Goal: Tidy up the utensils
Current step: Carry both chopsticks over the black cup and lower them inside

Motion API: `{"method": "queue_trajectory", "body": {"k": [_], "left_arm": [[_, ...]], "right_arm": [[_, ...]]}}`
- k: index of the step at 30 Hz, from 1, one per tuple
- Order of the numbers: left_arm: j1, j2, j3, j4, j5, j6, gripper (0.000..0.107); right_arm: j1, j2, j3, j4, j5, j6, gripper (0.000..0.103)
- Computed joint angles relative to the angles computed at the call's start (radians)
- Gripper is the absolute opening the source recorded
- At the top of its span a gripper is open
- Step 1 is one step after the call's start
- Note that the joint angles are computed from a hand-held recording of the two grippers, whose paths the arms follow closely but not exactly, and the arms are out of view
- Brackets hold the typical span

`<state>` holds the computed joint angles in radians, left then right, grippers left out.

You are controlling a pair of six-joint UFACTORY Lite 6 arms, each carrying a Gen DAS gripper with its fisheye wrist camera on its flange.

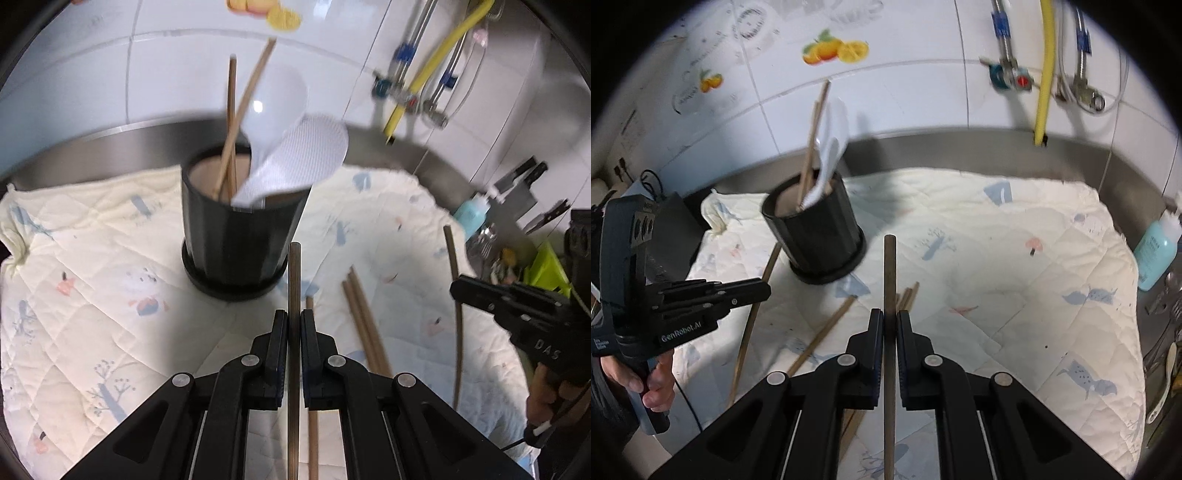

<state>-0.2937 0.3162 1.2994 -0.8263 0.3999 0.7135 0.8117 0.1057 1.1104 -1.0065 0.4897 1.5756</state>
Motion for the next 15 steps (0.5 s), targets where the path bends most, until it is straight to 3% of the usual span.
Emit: {"method": "queue_trajectory", "body": {"k": [8,15], "left_arm": [[0.059,-0.209,-0.077,-0.06,0.038,0.042,0.006],[0.09,-0.285,-0.049,-0.048,0.064,0.023,0.006]], "right_arm": [[0.062,-0.074,0.002,-0.072,0.072,0.047,0.009],[0.099,-0.098,0.047,-0.112,0.135,0.051,0.009]]}}
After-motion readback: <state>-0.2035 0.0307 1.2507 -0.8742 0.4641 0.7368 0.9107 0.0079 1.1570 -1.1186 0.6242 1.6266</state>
